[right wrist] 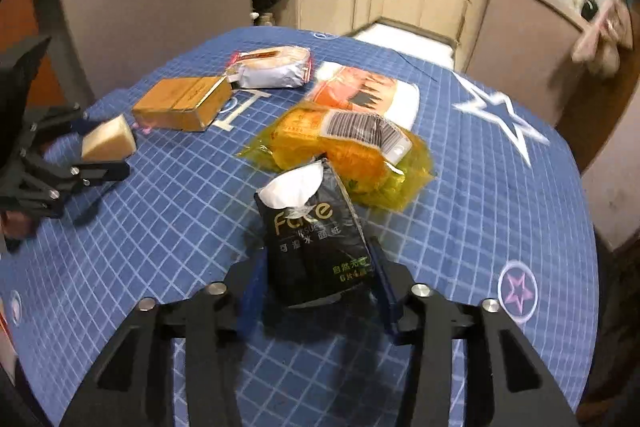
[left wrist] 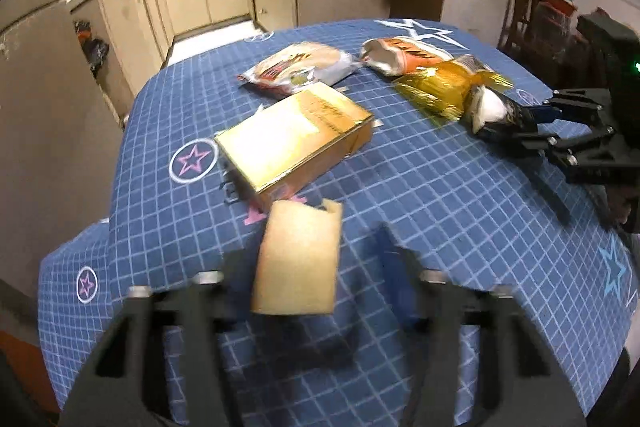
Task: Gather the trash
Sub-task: 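Grasp the black tissue pack with the right tool while the left tool grasps the beige sponge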
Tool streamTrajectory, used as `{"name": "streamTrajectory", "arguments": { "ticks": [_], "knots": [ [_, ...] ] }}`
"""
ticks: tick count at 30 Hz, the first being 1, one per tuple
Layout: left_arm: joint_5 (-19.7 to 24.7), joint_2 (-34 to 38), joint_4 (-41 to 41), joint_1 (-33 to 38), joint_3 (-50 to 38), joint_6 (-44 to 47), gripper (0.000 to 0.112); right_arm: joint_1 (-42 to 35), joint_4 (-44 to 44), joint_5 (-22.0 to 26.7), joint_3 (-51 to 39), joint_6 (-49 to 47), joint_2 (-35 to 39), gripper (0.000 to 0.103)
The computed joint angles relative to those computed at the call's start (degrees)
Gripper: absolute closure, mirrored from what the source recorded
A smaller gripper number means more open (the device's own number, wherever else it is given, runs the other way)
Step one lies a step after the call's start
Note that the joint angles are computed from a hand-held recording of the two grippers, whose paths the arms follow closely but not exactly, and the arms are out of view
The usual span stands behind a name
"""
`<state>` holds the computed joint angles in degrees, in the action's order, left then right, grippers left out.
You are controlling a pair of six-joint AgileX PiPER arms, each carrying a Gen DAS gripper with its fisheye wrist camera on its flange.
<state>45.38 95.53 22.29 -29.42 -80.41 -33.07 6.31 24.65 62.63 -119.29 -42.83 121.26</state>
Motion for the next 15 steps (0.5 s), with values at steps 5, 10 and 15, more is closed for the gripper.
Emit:
{"name": "streamTrajectory", "arguments": {
  "ticks": [5,10,15],
  "knots": [
    [3.6,-2.4,6.9,-5.7,2.3,-9.7,0.084,-4.7,7.0,-6.0,18.5,-5.4,-11.2,0.064],
    [14.3,-1.1,18.0,-20.7,-2.7,-22.0,0.084,-16.2,18.9,-5.8,38.1,-16.6,-26.0,0.064],
    [22.2,9.0,22.4,-32.4,-19.5,-23.4,0.084,-35.4,25.9,1.2,49.2,-25.9,-36.2,0.064]
  ]
}}
